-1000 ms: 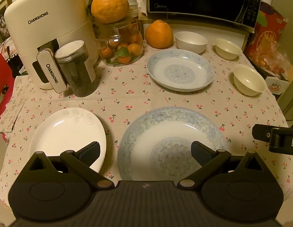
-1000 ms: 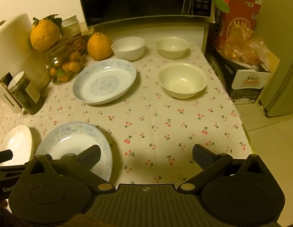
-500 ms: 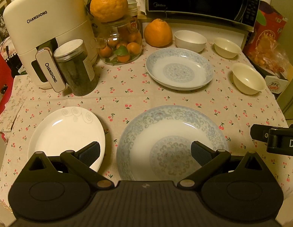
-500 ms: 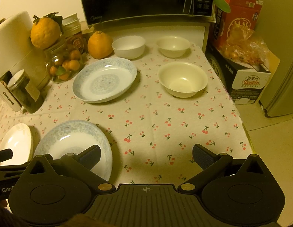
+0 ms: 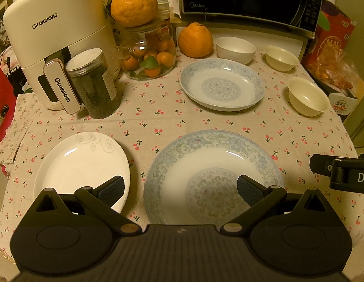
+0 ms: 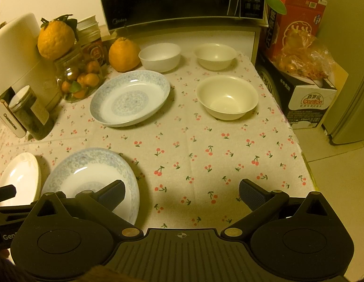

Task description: Organize plates and bowls

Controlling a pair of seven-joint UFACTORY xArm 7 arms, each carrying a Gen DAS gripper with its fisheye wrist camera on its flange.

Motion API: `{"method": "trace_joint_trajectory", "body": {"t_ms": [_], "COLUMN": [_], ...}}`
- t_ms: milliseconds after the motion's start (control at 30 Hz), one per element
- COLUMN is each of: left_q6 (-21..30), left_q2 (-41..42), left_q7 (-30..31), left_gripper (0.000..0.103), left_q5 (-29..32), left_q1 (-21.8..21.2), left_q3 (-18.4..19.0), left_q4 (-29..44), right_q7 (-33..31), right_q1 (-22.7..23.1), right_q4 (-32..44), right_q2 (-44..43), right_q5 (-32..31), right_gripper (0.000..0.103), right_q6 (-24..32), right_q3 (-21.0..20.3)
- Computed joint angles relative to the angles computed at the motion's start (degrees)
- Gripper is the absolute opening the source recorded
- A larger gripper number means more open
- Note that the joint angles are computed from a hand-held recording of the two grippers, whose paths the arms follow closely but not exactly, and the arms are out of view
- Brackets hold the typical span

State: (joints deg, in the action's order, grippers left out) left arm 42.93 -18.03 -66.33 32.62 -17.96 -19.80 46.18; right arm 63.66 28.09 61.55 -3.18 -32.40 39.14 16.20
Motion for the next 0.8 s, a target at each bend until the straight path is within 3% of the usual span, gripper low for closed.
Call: {"method": "trace_joint_trajectory", "body": {"t_ms": [800], "left_q6": [0.1], "left_q2": [0.4], "left_q7": [0.4], "left_gripper": [0.103], "left_q5": [-0.4], "left_q1": [-0.3], "left_q3": [0.2], "left_q4": [0.1], "right_q7": [-0.6], "right_q1": [0.1], "right_q4": [0.1], "right_q2": [0.3], "right_q5": [1.3], "right_gripper": [0.103], "right_q6": [0.1], "right_q3": [-0.2]}}
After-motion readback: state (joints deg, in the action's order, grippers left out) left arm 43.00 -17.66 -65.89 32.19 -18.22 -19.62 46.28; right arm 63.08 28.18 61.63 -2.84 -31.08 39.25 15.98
